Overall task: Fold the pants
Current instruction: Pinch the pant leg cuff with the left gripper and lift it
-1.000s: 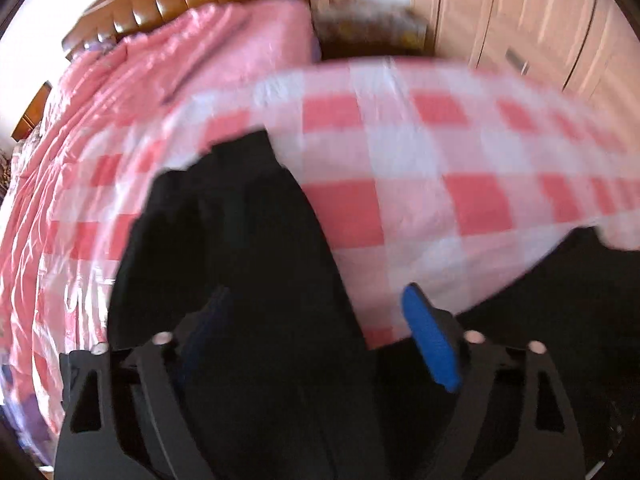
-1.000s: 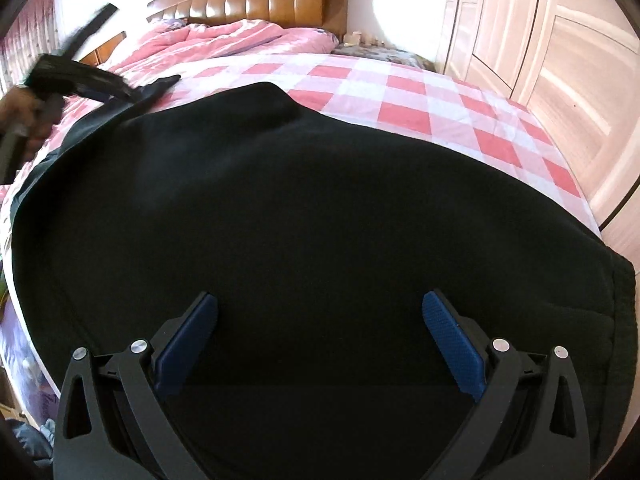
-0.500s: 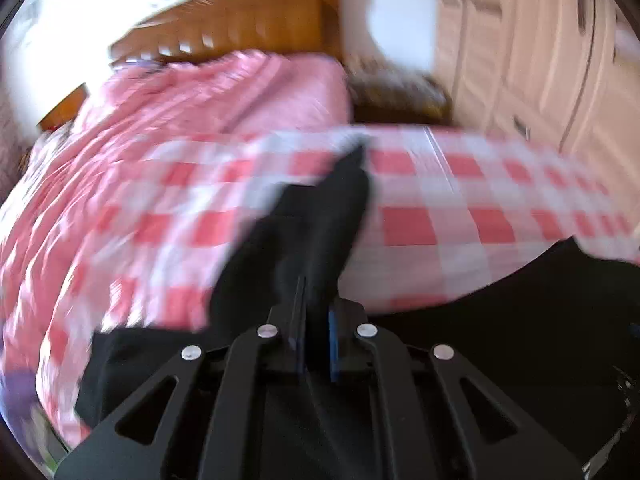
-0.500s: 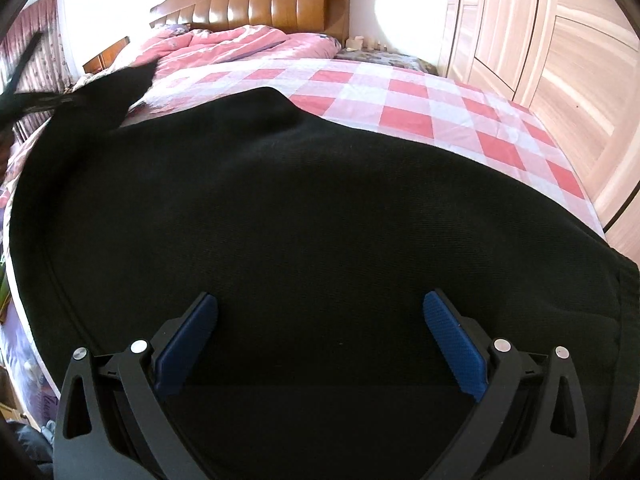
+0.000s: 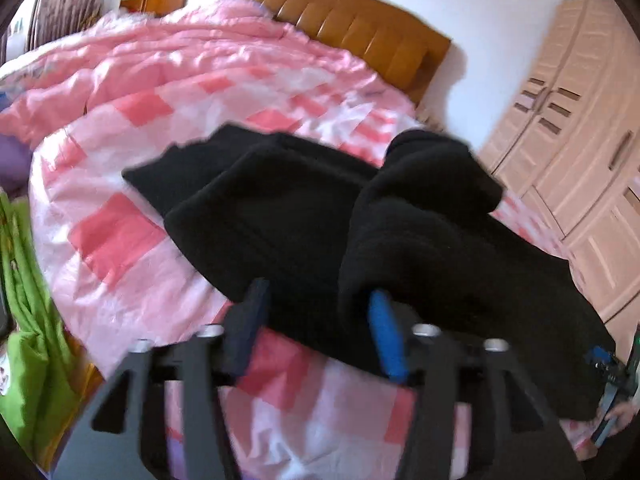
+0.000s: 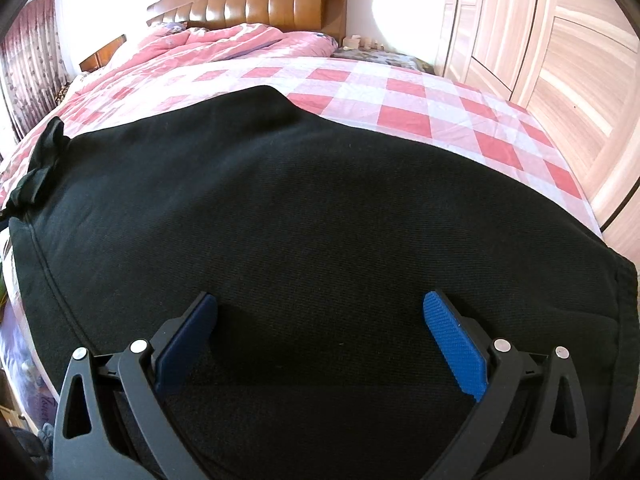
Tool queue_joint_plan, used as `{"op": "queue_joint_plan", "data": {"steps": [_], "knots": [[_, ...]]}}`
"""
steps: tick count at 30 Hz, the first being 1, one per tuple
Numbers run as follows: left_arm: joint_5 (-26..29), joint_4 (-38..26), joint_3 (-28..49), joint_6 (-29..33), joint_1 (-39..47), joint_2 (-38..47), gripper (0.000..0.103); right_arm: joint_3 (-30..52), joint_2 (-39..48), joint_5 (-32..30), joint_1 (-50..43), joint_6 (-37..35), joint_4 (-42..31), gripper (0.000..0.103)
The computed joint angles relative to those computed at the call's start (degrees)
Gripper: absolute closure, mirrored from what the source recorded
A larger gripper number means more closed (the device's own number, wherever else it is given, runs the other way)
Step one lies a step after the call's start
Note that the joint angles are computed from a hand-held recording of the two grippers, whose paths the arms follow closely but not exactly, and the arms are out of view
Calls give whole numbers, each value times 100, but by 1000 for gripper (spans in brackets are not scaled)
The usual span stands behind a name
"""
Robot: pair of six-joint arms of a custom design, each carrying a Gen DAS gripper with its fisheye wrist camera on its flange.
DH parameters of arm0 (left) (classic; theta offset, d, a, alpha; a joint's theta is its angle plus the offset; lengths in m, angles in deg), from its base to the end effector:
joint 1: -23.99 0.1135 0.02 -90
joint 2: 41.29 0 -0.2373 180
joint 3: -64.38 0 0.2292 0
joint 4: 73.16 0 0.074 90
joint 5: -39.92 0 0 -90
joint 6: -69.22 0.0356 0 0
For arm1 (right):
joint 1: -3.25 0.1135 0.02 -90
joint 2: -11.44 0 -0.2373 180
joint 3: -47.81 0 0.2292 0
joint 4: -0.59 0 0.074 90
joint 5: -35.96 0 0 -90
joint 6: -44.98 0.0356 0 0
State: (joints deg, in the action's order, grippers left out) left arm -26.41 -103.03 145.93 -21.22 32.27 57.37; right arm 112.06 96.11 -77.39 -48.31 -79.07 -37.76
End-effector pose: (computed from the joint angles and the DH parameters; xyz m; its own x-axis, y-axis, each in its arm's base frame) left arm 0.3460 0.0359 0.2027 -0.7245 -0.1125 -0.6800 0.1336 0.9449 -0.2988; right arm 0.1777 -0.2012 0.1786 -0.7716 0.1452 -0.6193 0.1923 0.9813 -0.0095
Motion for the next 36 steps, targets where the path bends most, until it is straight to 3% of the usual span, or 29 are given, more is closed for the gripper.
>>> {"op": "queue_joint_plan", "data": {"steps": [1, 2, 6, 10, 12, 15, 18, 19, 20, 21, 22, 26, 28, 29, 31, 33, 36], "knots": [[-345, 308, -341, 109, -99, -356, 24, 5, 8, 1, -1, 2, 1, 4], [-595, 506, -576, 298, -202, -611, 20, -3, 4, 8, 5, 10, 10, 4], [-1797, 735, -1014, 1970, -1181, -1392, 17, 9, 26, -7, -1, 21, 18, 4], [-2374, 430, -482, 3205, -1929, -892, 17, 10, 31, -14, -5, 24, 21, 4], [-2334, 70, 135, 3701, -2112, -324, 18, 8, 28, -14, -3, 27, 21, 4], [-1658, -1368, 1479, 4096, -2213, 588, 20, 3, 24, -22, -4, 31, 21, 4], [-1681, -1805, 2168, 4358, -2271, 1206, 23, -1, 14, -36, -13, 21, 12, 4], [-1492, -1968, 2284, 4326, -2219, 1278, 33, 3, 14, -50, -19, 10, 2, 4], [-1280, -2205, 2533, 4268, -2133, 1429, 52, 6, 16, -66, -29, -3, -6, 4], [-1080, -2291, 2703, 4120, -2005, 1516, 61, 22, 34, -95, -50, -26, -15, 4], [-919, -2269, 2699, 3974, -1898, 1487, 87, 22, 35, -108, -59, -34, -16, 4], [10, -1564, 1985, 3244, -1278, 916, 88, 39, 58, -141, -80, -59, -26, 4], [1347, -1346, 1841, 2235, -489, 662, 88, 26, 41, -140, -83, -59, -29, 4], [1702, -1332, 1889, 1954, -228, 671, 88, 24, 39, -135, -81, -58, -26, 4], [2471, -1109, 2176, 899, 438, 920, 88, 31, 46, -131, -83, -67, -27, 4], [2847, -886, 2550, -108, 1008, 1391, 88, 30, 44, -127, -81, -65, -25, 4], [3067, -1337, 3487, -831, 1505, 2427, 86, 28, 43, -113, -75, -57, -19, 4]]}}
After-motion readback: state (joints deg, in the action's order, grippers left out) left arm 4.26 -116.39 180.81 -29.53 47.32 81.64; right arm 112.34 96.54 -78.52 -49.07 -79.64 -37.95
